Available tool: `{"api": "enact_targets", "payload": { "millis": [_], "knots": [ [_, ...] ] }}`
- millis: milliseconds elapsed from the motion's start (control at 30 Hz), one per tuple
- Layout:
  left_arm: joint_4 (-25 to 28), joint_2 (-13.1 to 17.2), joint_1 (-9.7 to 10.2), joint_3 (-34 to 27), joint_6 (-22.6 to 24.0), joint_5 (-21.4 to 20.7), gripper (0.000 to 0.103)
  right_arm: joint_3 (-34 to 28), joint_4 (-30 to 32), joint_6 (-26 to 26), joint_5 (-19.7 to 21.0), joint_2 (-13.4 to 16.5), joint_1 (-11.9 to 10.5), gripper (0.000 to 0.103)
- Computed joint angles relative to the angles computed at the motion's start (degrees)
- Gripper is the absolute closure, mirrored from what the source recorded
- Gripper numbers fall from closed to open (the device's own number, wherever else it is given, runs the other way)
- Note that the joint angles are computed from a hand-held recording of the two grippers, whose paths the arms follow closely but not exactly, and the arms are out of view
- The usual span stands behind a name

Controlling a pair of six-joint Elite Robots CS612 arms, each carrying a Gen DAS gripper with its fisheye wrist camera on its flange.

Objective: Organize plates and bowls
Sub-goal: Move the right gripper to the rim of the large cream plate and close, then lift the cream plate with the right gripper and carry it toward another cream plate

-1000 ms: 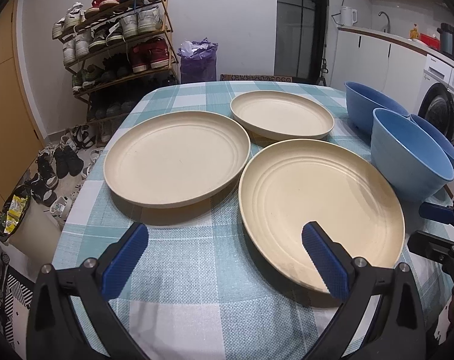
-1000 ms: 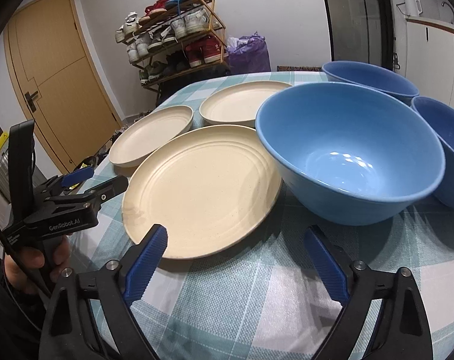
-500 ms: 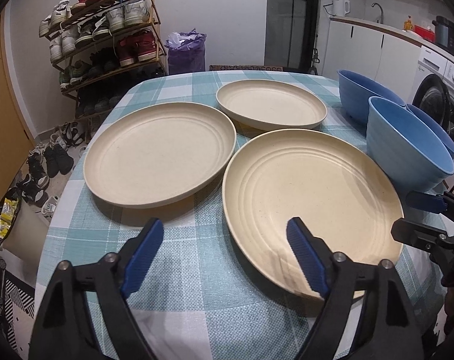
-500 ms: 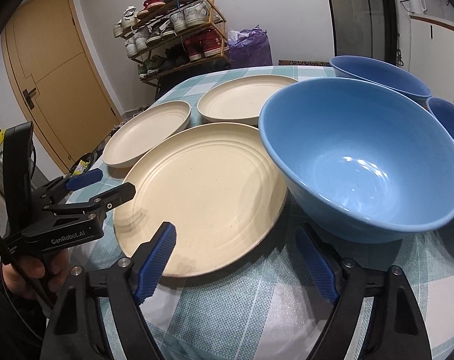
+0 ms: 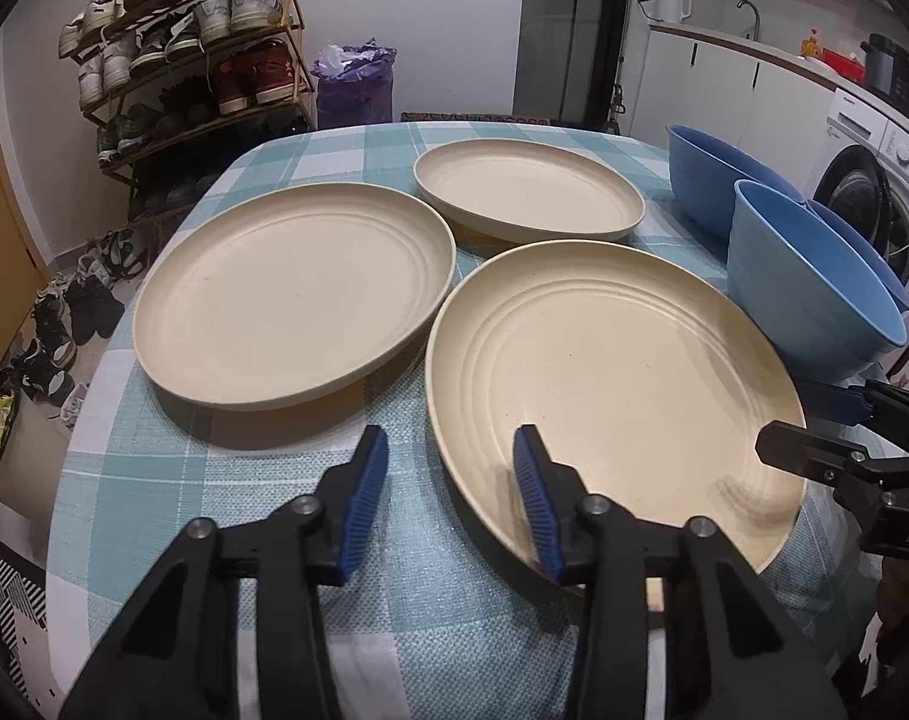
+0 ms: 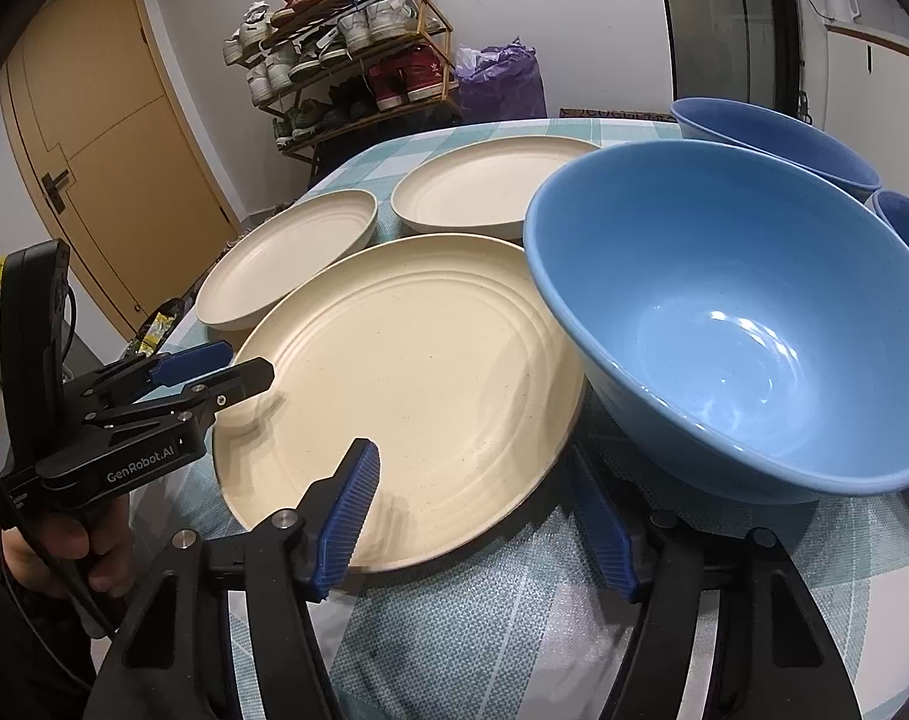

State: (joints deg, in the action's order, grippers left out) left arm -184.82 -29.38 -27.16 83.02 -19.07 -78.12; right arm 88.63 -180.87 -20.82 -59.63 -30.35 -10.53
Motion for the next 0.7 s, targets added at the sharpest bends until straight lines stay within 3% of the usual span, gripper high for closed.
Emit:
{"api": "enact_targets", "payload": {
  "millis": [300,700],
  "knots": [
    [0.0,0.2,-0.05,-0.2,1.1,-0.8,0.083,-0.2,-0.5,0.4,-1.9,0.1,0.3,0.048],
    [0.2,0.0,-0.24,0.1,1.1,0.5,0.085,0.3,-2.3,0.3,-4.6,0.1,0.6,0.071]
  ]
}}
